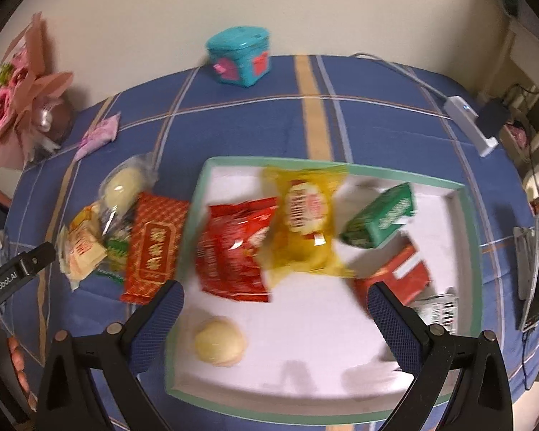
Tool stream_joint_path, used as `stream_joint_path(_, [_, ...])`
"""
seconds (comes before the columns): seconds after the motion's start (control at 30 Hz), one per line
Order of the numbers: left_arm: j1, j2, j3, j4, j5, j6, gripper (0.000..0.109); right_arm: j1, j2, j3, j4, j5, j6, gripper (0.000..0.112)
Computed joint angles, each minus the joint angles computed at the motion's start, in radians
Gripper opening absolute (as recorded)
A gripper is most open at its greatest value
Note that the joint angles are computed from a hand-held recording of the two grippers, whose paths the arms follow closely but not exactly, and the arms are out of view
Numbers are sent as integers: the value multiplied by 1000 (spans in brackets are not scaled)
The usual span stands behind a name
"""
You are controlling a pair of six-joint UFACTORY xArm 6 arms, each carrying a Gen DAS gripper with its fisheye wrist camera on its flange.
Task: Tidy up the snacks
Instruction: 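Move left tool to the white pastry pack while right tool approaches the yellow roll pack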
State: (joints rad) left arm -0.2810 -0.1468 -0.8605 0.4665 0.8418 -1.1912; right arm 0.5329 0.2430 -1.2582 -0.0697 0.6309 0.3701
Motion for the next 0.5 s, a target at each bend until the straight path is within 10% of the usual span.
stream_joint_path(0.5, [158, -191, 197, -30, -22, -44, 103, 141, 132, -141, 100, 40, -82, 103])
